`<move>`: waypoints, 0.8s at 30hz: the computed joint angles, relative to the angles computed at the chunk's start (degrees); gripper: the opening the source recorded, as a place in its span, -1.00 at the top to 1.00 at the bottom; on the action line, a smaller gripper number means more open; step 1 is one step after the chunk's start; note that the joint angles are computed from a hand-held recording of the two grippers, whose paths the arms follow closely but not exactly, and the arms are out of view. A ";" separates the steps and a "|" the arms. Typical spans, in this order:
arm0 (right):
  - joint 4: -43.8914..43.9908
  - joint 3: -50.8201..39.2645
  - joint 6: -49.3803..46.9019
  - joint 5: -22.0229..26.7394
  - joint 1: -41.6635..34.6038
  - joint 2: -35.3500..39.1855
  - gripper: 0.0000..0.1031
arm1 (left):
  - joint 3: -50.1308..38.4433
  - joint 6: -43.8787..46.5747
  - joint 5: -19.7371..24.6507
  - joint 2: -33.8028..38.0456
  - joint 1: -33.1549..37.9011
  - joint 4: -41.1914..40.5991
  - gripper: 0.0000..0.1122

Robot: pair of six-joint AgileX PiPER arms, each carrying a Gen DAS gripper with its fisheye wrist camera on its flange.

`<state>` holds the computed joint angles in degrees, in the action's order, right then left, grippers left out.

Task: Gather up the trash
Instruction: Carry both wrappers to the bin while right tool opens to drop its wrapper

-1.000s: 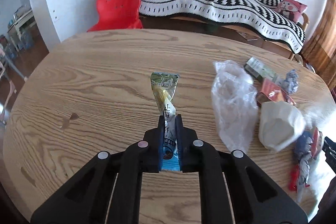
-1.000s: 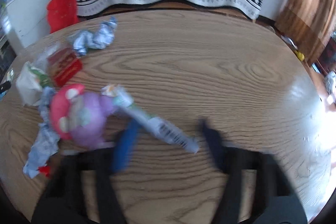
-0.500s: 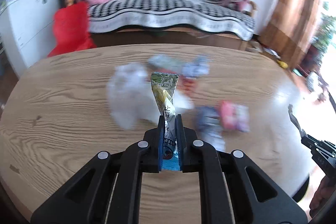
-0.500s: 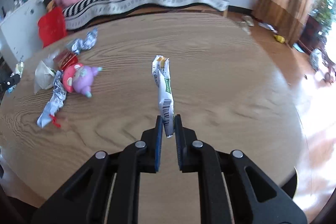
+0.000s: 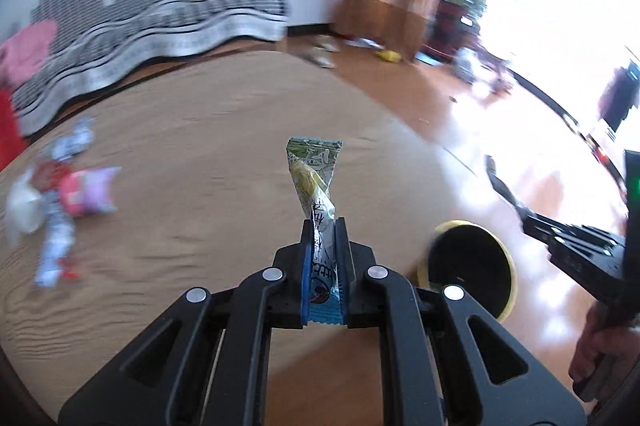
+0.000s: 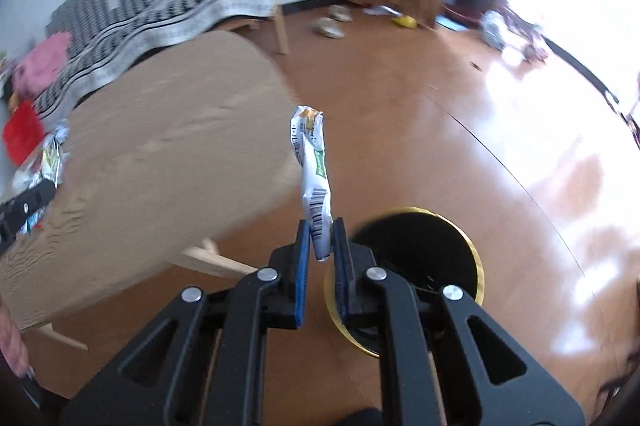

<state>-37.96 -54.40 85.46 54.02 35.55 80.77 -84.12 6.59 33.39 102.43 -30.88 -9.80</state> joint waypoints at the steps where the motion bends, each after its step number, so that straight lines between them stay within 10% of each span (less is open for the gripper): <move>1: 0.17 2.37 0.59 -0.08 -0.61 -2.08 0.76 | -0.66 -1.24 -0.47 1.03 -2.59 1.07 0.83; 12: 12.25 24.13 -9.91 -10.41 -17.80 -16.39 0.76 | -8.91 -2.05 -1.30 13.70 -18.04 0.76 0.83; 24: 27.02 26.97 -30.69 -22.05 -33.21 -7.91 0.76 | -18.14 -0.44 2.24 22.90 -19.62 -0.13 0.83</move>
